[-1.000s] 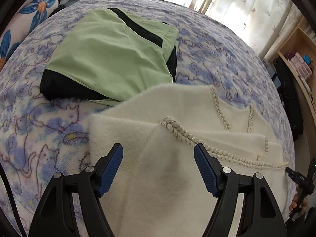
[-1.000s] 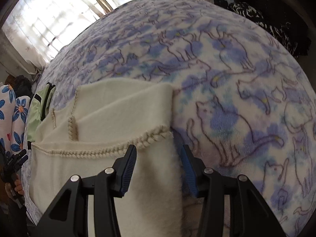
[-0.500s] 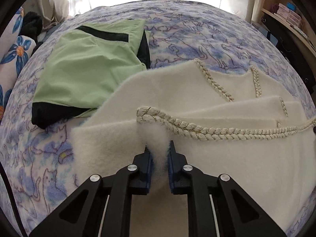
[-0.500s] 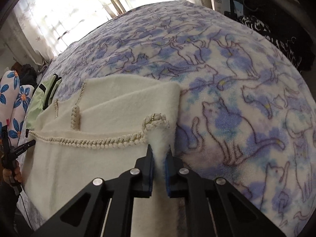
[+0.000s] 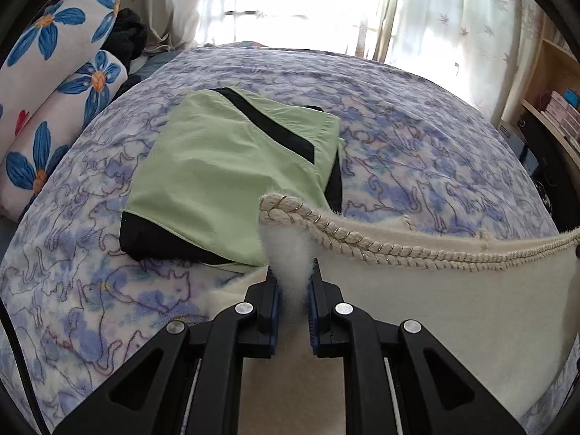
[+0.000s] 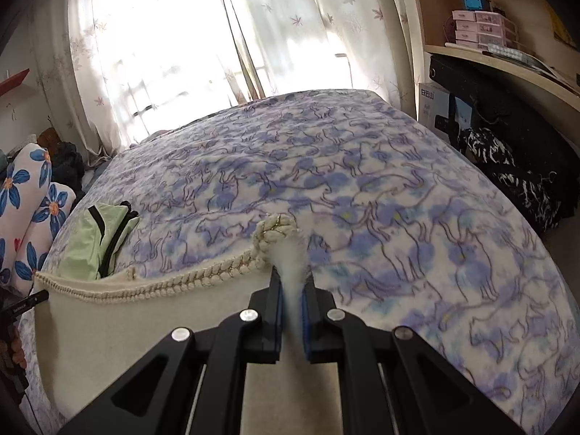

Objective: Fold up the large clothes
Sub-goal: 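Lay the hem down near the collar and open both tools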

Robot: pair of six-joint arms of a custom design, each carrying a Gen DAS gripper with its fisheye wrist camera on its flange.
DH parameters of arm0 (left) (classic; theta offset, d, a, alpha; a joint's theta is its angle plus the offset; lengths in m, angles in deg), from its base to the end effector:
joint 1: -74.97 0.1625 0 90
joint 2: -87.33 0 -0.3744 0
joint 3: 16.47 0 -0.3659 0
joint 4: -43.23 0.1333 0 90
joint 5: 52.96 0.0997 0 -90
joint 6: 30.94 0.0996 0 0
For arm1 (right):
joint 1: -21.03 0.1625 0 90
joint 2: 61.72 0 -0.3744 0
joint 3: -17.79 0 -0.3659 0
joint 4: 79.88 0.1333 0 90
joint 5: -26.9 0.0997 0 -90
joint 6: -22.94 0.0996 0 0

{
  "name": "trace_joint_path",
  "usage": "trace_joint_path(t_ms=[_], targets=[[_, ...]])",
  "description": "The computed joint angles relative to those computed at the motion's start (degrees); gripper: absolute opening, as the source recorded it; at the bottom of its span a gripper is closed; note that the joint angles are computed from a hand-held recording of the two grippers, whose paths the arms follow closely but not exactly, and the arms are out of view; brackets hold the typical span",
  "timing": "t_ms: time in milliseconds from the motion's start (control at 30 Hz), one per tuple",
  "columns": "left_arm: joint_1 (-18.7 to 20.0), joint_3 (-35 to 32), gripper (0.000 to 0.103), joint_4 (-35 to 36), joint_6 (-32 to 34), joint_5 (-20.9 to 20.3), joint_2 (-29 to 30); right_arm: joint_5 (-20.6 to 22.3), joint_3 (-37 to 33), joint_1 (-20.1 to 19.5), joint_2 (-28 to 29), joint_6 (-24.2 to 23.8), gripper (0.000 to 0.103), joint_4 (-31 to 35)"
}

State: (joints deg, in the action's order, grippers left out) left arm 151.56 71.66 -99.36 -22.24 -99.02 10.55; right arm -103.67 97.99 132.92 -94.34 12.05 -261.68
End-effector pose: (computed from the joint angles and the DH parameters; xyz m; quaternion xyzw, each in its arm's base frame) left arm 0.0655 -0.5981 0.4668 0.0371 0.8771 -0.3407 0.3364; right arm 0.3195 -0.6113 0.1095 0.1200 -0.8705 0.3822 0.2859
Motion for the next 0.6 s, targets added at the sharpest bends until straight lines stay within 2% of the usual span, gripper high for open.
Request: trace_joint_path(t_ms=[100, 167, 200, 267, 333, 367, 467, 500, 600], targets=[[2.04, -2.93, 0.011, -0.69, -1.41, 0.01, 3.7, -2.48, -7.79, -1.08, 5.88, 0.52, 0.007, 3.91], [3.29, -4.41, 0.011, -1.01, -1.84, 1.21, 6.5, -5.87, -12.88, -1.85, 9.86, 1.11, 0.007, 7.39], [3.85, -4.89, 0.011, -1.22, -1.93, 1.96, 7.76, -7.41, -14.65, -2.37, 11.26, 1.96, 0.008, 9.35], [4.79, -5.62, 0.012, -2.02, -0.95, 3.78, 10.14, -7.88, -15.39, -3.72, 11.54, 5.93, 0.008, 14.79], [5.14, -5.4, 0.023, -4.36, 0.37, 4.92, 11.27, -6.6, -14.24, -4.78, 10.1, 10.83, 0.011, 18.99], [5.21, -5.65, 0.028, -4.33, 0.18, 5.45, 11.52, -5.52, -12.77, -5.04, 9.04, 11.86, 0.011, 18.5], [5.33, -6.81, 0.061, -1.88, -2.66, 6.33, 10.89, -1.22, -7.69, -5.56, 4.96, 14.06, 0.011, 15.76], [5.31, -6.74, 0.065, -1.66, -3.38, 6.24, 10.19, -0.51, -6.15, -5.53, 3.74, 14.74, 0.011, 14.79], [4.24, -3.78, 0.065, -6.03, -2.76, 6.44, 7.46, 0.6, -2.96, -4.77, 1.63, 14.96, 0.011, 12.36]])
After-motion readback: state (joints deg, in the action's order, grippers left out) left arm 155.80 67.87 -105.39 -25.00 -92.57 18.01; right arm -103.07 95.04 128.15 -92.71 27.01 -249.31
